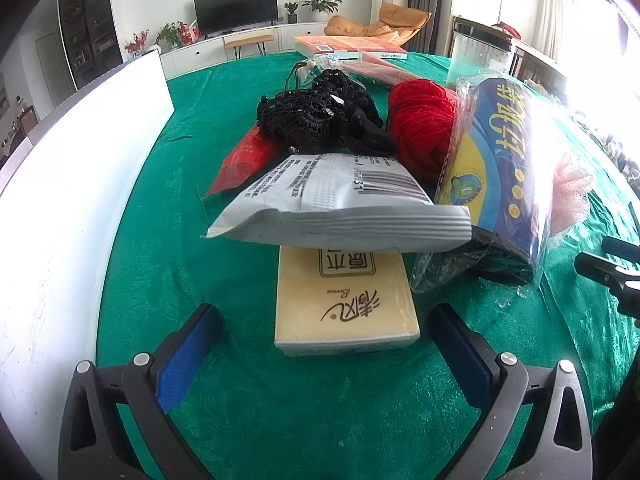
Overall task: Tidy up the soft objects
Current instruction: 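Close right tool on pink loofah while left tool grasps blue garbage-bag roll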
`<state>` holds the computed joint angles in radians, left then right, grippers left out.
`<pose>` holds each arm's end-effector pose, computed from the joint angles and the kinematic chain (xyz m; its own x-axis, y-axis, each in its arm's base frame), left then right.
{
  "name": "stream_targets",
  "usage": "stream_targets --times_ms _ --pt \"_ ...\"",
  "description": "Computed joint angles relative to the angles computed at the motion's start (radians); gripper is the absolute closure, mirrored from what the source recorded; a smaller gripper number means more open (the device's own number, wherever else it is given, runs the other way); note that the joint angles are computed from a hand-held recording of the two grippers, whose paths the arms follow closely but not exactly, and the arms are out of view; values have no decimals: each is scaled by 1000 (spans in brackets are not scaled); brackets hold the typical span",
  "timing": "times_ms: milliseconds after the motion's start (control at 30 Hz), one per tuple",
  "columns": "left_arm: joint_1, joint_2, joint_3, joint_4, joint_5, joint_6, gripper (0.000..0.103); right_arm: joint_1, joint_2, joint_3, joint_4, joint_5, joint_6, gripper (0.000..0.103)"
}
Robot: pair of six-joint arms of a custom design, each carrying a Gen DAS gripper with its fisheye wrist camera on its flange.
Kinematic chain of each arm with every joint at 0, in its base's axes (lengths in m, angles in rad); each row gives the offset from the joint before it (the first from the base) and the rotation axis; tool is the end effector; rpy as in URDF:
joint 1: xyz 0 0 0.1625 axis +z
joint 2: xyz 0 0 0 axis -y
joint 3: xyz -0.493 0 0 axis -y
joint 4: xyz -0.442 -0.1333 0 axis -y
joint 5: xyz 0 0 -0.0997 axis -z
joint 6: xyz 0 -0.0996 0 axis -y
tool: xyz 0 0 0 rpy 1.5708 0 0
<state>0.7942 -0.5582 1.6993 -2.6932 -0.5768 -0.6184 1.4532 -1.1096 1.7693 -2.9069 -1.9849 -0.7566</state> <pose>-0.3366 -0.6519 -0.0344 -0.7142 -0.0929 -0.6937 0.3518 0.8092 -0.4706 0.0100 -0.7096 0.3244 -0.7024 -0.2716 0.6579 -0.5373 0.8086 -0.2398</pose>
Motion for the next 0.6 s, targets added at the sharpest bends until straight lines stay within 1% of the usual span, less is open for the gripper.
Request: stream_targets --times_ms 67,100,167,200,233,267,333,367,400,433,467,500,533,600 --pt "-7 -12 19 11 -12 -14 0 -4 -9 -14 48 21 29 11" --pt "-14 -19 34 13 -17 -21 0 -9 -19 -19 86 59 43 11" --pt "-25 -33 60 20 -33 -25 0 -18 -36 -29 177 167 49 11" --pt "-30 -41 71 25 -45 -25 0 -16 -37 -34 208 208 43 11" --pt "-35 -47 79 30 -56 -22 0 -11 -32 -39 223 232 25 11" --pt "-43 -53 86 32 -62 -18 0 0 -20 -43 219 240 -7 11" --pt "-60 -58 91 25 -53 2 0 19 17 -59 167 236 -73 12" --pt "-69 -59 87 21 -44 14 0 25 38 -78 162 231 -76 14" --pt "-76 -60 81 11 -38 31 0 24 55 -109 193 238 -55 17" --pt "-84 -59 73 -2 -36 48 0 17 66 -142 253 263 -22 26" --pt "-88 -56 59 -19 -37 73 0 8 73 -177 324 285 16 73" --pt "-90 -49 39 -38 -42 104 0 -1 73 -193 354 299 44 75" --pt "-90 -37 15 -57 -49 137 0 -9 65 -190 345 313 53 75" --pt "-84 -1 -55 -64 -65 195 0 -15 48 -172 306 296 62 76"
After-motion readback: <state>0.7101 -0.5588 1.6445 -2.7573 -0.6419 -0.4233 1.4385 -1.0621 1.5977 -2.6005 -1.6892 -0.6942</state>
